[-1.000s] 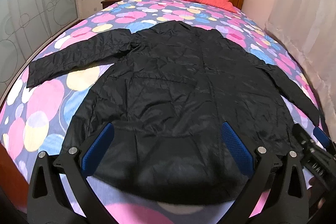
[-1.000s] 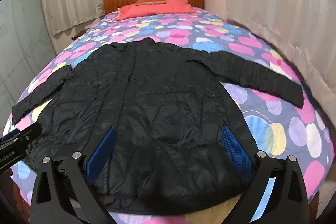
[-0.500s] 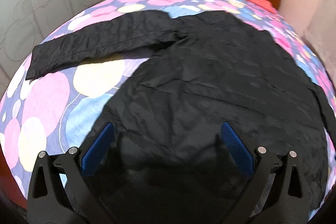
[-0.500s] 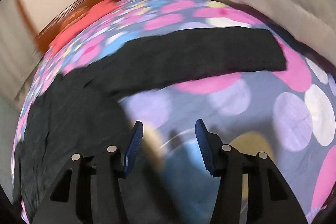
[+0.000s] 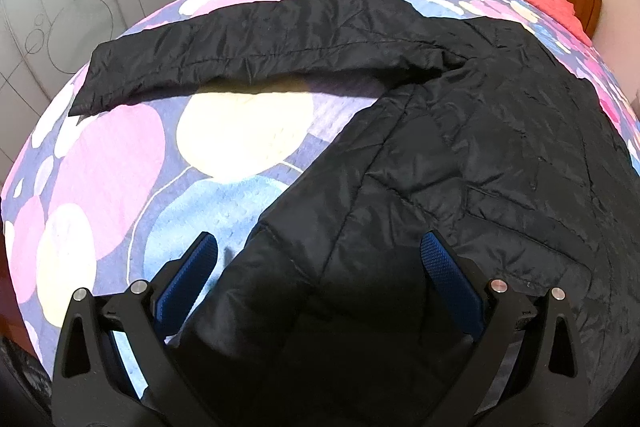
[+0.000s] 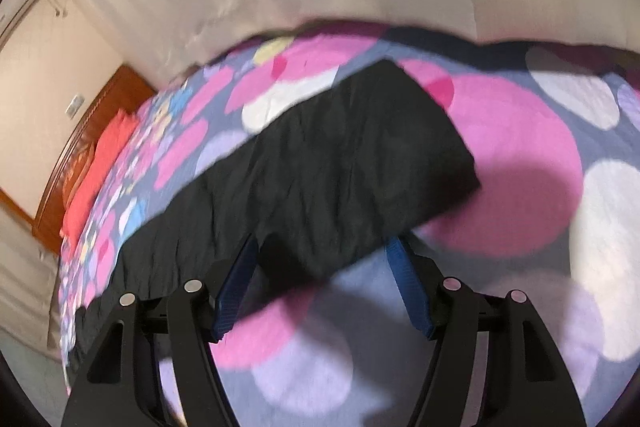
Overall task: Fold large clothes
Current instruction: 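Grasp the sleeve cuff with the right tool and fold it across the jacket body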
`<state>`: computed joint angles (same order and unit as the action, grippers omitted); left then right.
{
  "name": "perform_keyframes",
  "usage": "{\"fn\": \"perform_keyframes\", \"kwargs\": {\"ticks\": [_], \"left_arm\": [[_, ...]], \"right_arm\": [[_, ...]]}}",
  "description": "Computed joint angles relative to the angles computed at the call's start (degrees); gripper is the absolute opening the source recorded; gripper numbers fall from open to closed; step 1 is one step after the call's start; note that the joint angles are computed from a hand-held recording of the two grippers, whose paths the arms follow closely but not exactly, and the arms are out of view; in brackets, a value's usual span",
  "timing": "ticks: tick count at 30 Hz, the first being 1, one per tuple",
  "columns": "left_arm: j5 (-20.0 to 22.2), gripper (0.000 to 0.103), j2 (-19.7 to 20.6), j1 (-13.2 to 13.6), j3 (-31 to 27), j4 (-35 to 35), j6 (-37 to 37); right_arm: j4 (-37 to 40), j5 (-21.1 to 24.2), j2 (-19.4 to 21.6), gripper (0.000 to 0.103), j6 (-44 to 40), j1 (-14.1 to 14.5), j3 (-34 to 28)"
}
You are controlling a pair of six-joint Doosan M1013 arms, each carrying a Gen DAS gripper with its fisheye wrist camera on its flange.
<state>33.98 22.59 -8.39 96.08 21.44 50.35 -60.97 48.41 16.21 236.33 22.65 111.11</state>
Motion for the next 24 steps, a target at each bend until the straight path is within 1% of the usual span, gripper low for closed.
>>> {"fn": "perform_keyframes", "kwargs": {"ticks": [3,4,5,7,8,10,13,16,17,20,24], "left_arm": [[-0.2,0.101,0.0,-0.2,0.1,1.7,-1.2],[-0.3,0.101,0.0,-0.3,0.2,2.0,-1.3],[-0.3,0.101,0.1,-0.3,0.1,2.0,-1.3],[-0.3,0.101,0.2,-0.2,0.1,1.7,-1.1],[-0.3,0.101,0.3,-0.3,0.1,1.7,-1.1],[-0.3,0.101,0.2,-0.2,0.1,1.3,-0.6],[-0.5,0.101,-0.1,-0.2,0.3,1.6,-0.7],[-0.9,0.101,-0.4,-0.3,0.7,3.2,-1.3],[-1.3,0.101,-0.5,-0.3,1.0,4.3,-1.8],[-2.1,0.101,-0.6,-0.2,1.6,5.7,-2.4],[-3.3,0.101,-0.6,0.4,2.2,3.6,-0.9]], "right_arm": [[-2.7,2.3,0.7,0.065,3.0,-0.5,-0.1],[-1.9,4.0,1.1,0.054,2.0,-0.5,-0.7],[-1.3,4.7,1.4,0.042,1.0,-0.7,-1.0],[-2.8,3.3,1.3,0.029,1.7,-1.4,-0.6],[-3.2,3.3,1.3,0.022,1.9,-1.3,-0.5],[-4.9,4.2,1.3,0.015,0.7,-0.8,-1.0],[-7.2,7.7,1.4,0.014,-2.5,0.9,-2.8],[-10.4,9.9,1.8,0.014,-6.9,2.6,-5.5],[-11.3,10.0,2.0,0.014,-8.4,2.9,-6.3],[-13.4,8.9,3.5,0.014,-15.5,4.2,-10.5],[-14.2,4.0,6.8,0.014,-24.4,5.5,-16.6]]}}
